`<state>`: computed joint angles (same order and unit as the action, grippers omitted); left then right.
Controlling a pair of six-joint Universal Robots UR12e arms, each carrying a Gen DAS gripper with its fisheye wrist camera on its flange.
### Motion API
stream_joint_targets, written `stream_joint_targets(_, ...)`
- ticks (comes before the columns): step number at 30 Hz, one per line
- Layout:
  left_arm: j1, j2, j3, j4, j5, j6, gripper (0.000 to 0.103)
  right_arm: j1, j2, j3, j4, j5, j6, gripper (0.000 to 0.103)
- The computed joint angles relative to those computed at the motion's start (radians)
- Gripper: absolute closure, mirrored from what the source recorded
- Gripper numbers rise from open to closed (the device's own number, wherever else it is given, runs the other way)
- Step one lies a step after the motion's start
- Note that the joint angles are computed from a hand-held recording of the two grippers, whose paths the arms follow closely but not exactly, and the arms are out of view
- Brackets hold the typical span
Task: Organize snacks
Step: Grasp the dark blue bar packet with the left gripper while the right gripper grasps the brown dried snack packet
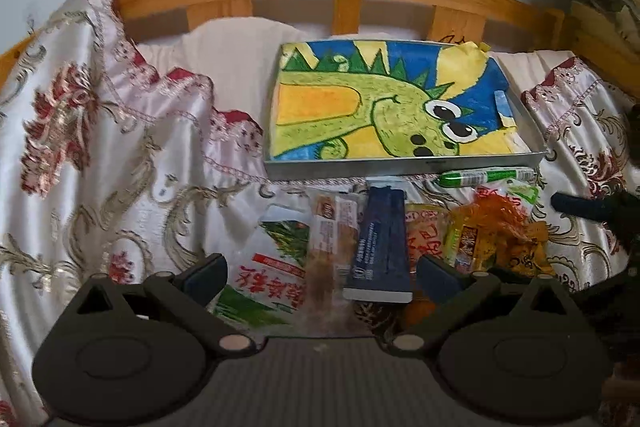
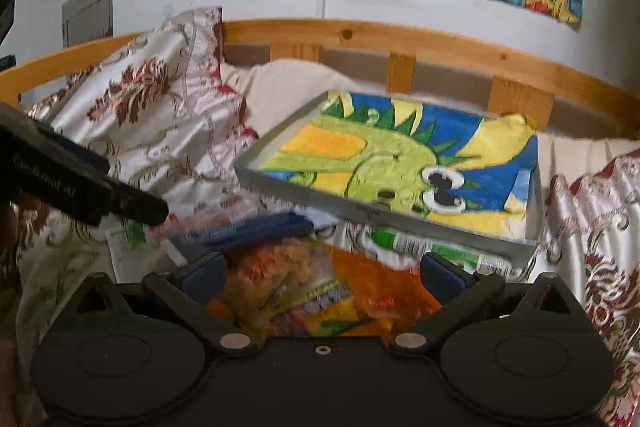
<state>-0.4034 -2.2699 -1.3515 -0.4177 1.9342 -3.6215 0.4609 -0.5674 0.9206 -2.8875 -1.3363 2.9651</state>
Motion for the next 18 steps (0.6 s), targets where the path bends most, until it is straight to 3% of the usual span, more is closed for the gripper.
stream_joint_targets(4,0.005,-0.011,0.010,0.001,-0.038,0.000,0.000,-0.005,-0.007,0.008,0.061,0.010,0.008,0.001)
stream_joint_targets(12,0.006,-0.038,0.043,0.039,-0.101,0.139,0.001,-0.020,-0.036,0.041,0.157,0.062,0.002,0.001)
stream_joint_targets(16,0.006,-0.060,0.082,0.006,-0.123,0.174,0.001,-0.026,-0.042,0.050,0.180,0.114,-0.028,0.001)
stream_joint_targets(18,0.007,-0.074,0.105,-0.021,-0.133,0.195,0.001,-0.023,-0.043,0.053,0.177,0.102,-0.058,0.002)
